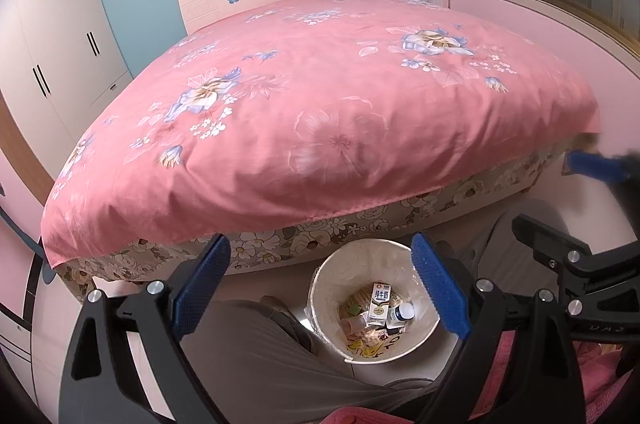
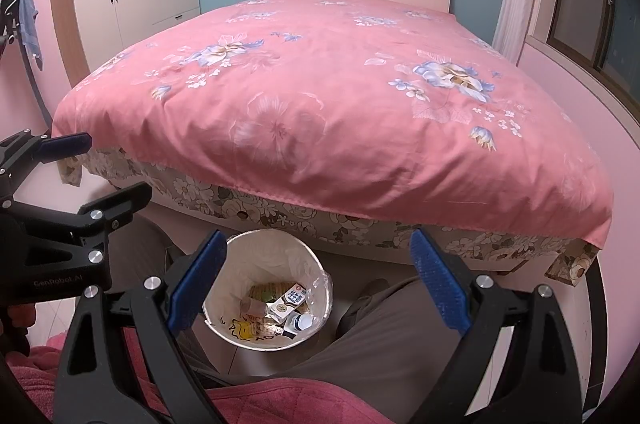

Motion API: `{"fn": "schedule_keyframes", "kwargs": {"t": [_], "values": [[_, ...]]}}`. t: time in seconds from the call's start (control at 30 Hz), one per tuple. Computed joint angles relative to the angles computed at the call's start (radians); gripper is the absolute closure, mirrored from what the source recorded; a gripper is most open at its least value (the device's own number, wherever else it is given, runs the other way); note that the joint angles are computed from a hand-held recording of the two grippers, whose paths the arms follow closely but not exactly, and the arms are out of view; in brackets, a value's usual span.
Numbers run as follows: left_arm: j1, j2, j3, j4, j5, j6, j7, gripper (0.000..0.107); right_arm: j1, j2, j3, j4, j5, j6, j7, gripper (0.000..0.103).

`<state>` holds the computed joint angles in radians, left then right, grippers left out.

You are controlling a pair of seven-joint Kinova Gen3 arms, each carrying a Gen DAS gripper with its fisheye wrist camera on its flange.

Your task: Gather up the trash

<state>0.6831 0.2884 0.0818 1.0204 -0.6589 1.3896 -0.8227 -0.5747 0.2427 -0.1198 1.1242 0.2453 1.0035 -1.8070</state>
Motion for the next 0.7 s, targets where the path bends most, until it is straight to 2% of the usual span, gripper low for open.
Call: {"fn": "schedule_keyframes", "kwargs": {"t": [0.7], "values": [[0.003, 0.002, -0.001, -0.001, 0.001, 0.003, -0.003, 0.014, -0.005, -0.002, 0.0, 0.007, 0.006, 0.005, -0.019, 0.012]]}}
